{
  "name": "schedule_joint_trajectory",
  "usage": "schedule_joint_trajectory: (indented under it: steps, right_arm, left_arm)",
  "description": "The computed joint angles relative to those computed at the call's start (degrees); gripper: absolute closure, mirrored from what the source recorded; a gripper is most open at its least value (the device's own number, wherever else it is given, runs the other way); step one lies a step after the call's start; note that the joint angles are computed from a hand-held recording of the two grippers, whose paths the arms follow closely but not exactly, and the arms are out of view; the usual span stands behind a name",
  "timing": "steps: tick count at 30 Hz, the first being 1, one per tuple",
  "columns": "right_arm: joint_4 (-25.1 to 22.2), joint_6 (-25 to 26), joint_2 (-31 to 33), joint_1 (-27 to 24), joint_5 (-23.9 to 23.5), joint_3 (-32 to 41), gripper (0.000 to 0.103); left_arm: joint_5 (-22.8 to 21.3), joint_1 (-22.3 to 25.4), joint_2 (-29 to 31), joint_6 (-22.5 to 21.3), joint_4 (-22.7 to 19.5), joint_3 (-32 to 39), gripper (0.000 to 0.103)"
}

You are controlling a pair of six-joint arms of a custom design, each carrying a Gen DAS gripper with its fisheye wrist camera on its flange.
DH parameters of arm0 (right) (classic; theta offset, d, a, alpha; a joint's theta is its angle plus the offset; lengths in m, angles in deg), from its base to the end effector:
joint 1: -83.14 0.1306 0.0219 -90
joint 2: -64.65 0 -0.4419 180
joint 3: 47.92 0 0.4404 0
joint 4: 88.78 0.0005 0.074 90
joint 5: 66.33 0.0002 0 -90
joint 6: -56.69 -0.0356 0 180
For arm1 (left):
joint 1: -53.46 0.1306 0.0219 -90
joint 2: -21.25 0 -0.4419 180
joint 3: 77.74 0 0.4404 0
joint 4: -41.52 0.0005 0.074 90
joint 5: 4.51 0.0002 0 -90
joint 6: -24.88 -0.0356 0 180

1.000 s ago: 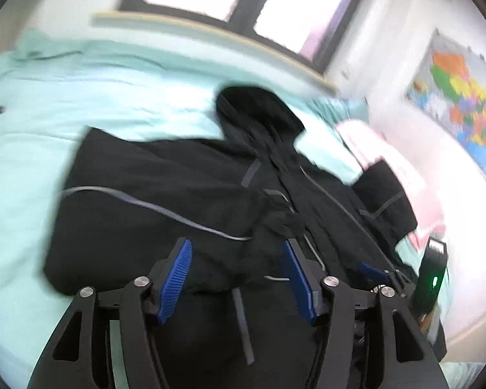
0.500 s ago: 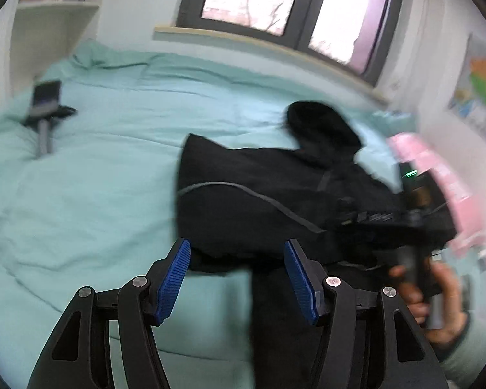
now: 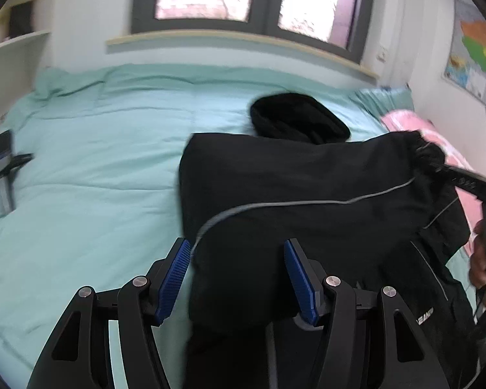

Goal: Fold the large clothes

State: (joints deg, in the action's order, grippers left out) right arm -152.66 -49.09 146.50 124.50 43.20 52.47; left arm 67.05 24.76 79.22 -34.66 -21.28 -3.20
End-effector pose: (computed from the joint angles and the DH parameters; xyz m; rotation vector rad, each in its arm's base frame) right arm 0.3476 0.2895 0.6314 -0.3509 2.2809 0.1042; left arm 0.2543 -0.1270 0.5529 -0.1872 2.3217 -0.1328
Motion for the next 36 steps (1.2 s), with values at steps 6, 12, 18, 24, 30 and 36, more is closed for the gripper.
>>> schedule_joint_trajectory:
  steps: [6,12,18,24,30,36]
  right_arm:
    - [-1.3,0.6,-2.1,-9.8,-6.4,-8.6,0.069]
    - [-2.4,0.6,-1.1,-14.0,-13.7,-14.7,0.062]
    - [-3.8,0.5,-4.6,-12.6,-11.8,-9.6,0.045]
    - [-3.1,4.6,-1.4,-5.3,-7.0,-3.0,0.025]
    - [-6.3,5.4,2.5,-5.5,-9.7,-10.8,0.025]
    - [4.7,6.4,-2.6,-4.6,-7.4,-17.5,0.023]
  left_arm:
    - [6.1,-1.2,9.3,2.5,3.3,-1.7,0.041]
    - [5.8,-1.0,11.0,2.1,4.2,-3.9,0.041]
    - [6.8,-1.6,8.8,1.4,2.6,-1.9,0.041]
    - [8.2,-3.2,8.4,1.6,5.6,0.5,0.041]
    - [8.1,-3.0,11.1,3.0,7.7,-4.8,0.041]
    - [1.0,-6.3,11.5,3.1,10.3,-6.6,0.04]
